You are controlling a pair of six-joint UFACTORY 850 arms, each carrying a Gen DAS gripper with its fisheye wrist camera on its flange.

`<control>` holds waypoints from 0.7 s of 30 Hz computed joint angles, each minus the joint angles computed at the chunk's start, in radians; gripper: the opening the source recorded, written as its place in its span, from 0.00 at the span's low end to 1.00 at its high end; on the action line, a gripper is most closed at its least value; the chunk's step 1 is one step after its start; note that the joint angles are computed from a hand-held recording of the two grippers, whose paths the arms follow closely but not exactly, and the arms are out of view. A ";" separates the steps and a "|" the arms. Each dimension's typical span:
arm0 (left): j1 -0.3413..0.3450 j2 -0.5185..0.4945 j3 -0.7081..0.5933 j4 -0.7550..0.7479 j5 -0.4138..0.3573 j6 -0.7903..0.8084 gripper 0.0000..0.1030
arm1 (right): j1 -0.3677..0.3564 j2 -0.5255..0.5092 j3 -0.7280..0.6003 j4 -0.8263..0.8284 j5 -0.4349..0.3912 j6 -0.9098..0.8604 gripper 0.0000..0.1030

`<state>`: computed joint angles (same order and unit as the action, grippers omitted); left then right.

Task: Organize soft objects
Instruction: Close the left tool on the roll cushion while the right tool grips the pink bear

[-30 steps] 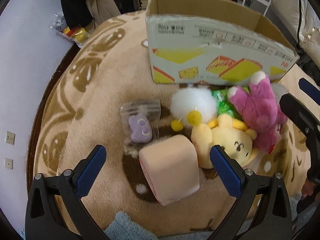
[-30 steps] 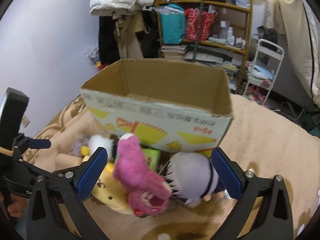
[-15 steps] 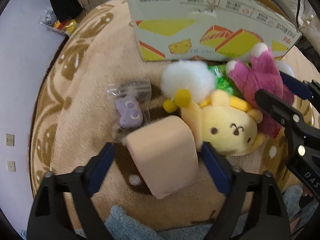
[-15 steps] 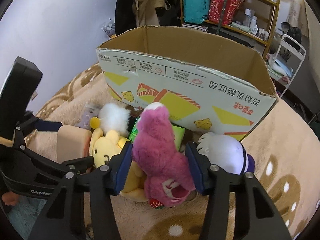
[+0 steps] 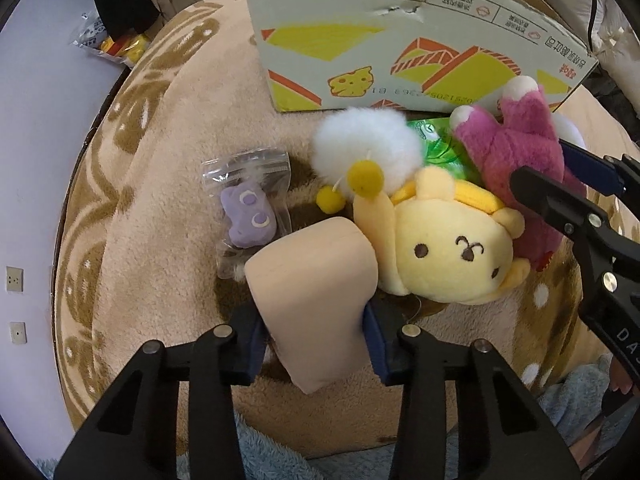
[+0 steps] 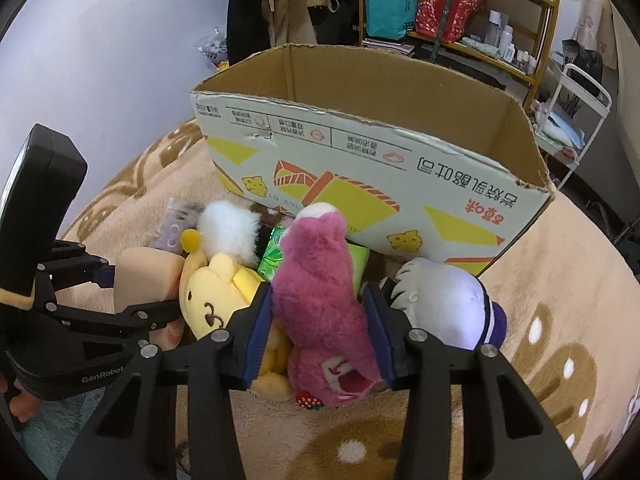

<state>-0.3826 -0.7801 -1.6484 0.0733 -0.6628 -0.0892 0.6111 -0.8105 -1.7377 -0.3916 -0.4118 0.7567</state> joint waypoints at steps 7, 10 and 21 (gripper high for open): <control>0.001 0.022 0.024 0.029 0.028 -0.027 0.39 | -0.010 0.019 0.023 0.030 0.027 0.013 0.44; 0.001 0.031 0.032 0.036 0.039 -0.043 0.39 | -0.011 0.029 0.036 0.001 0.046 0.058 0.36; -0.009 0.110 0.115 0.070 0.158 -0.081 0.40 | -0.011 0.055 0.069 -0.079 0.110 0.165 0.34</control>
<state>-0.3918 -0.6703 -1.5329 0.1437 -0.5045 -0.1704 0.5999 -0.7558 -1.6683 -0.4705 -0.3023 0.9221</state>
